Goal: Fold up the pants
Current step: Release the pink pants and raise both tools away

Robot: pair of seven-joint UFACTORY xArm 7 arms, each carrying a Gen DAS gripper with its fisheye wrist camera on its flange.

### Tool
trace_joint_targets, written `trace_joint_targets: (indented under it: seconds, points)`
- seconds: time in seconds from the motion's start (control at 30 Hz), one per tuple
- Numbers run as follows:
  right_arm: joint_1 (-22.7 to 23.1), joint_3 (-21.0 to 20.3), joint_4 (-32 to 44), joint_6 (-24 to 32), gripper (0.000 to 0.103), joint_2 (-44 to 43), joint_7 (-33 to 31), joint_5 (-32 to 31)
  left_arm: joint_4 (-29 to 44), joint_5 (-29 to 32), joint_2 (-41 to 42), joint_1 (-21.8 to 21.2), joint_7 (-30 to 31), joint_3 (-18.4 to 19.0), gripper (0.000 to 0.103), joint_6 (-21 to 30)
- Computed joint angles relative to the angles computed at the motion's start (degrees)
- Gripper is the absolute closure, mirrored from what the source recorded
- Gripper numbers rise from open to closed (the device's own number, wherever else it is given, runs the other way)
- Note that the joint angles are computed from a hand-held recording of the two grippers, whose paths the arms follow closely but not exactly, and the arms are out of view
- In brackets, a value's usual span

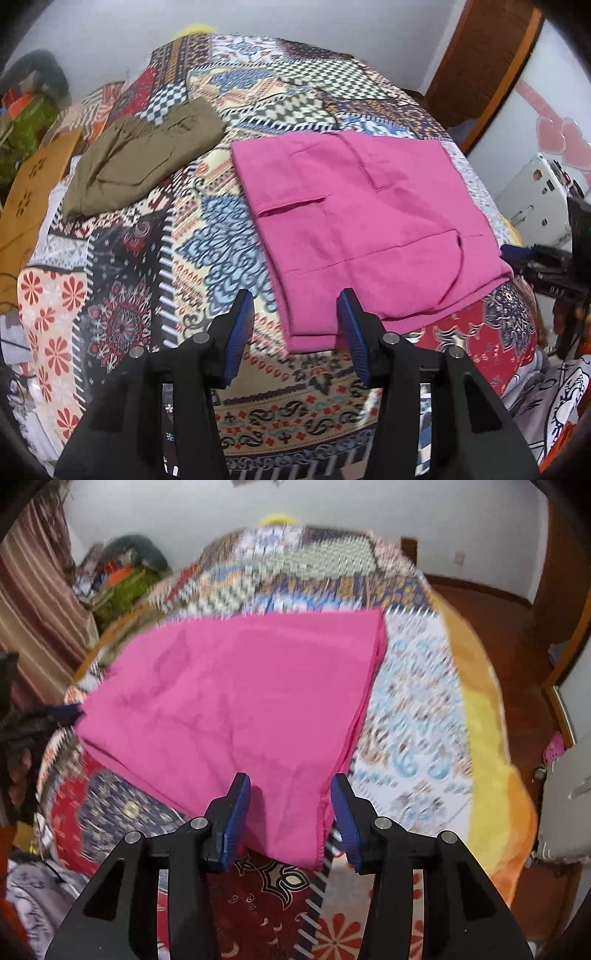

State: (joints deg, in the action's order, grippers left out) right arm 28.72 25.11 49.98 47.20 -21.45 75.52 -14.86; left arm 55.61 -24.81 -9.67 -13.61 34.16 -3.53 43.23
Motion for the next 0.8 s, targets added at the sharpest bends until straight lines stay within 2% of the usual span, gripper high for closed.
trace_joint_targets:
  seconds: [0.1,0.23,0.4,0.5,0.6,0.7,0.8]
  points:
    - [0.06,-0.02,-2.72,-2.95,0.062,-1.41,1.51,0.12,-0.61,-1.09,0.17,0.38,0.44,0.56,0.052,0.18]
    - [0.32,-0.53,-4.65,-2.98,0.062,-3.17,0.94,1.85,-1.37,-2.07,-0.07,0.76,1.59,0.86,0.046,-0.18]
    - [0.22,0.18,-4.59,-1.19,0.062,-3.75,0.46,2.26,-3.15,-0.37,-1.28,0.64,2.5,0.46,0.043,-2.68]
    - [0.18,0.5,-4.34,-0.39,0.062,-3.93,0.55,2.38,-2.51,-0.39,-0.86,0.56,2.57,0.77,0.042,-2.06]
    - [0.47,-0.62,-3.78,0.13,0.061,-3.65,-1.52,3.48,-1.08,1.03,-0.37,0.88,1.18,0.49,0.042,-1.32]
    - [-0.05,-0.87,-1.53,3.18,0.061,-2.84,-3.88,3.02,-0.05,3.68,-0.23,1.2,-1.07,-0.21,0.042,-3.73]
    - [-1.27,-0.79,-0.19,3.88,0.059,-2.91,-4.7,1.08,2.47,3.96,1.19,1.17,-2.13,-0.07,0.042,-5.22]
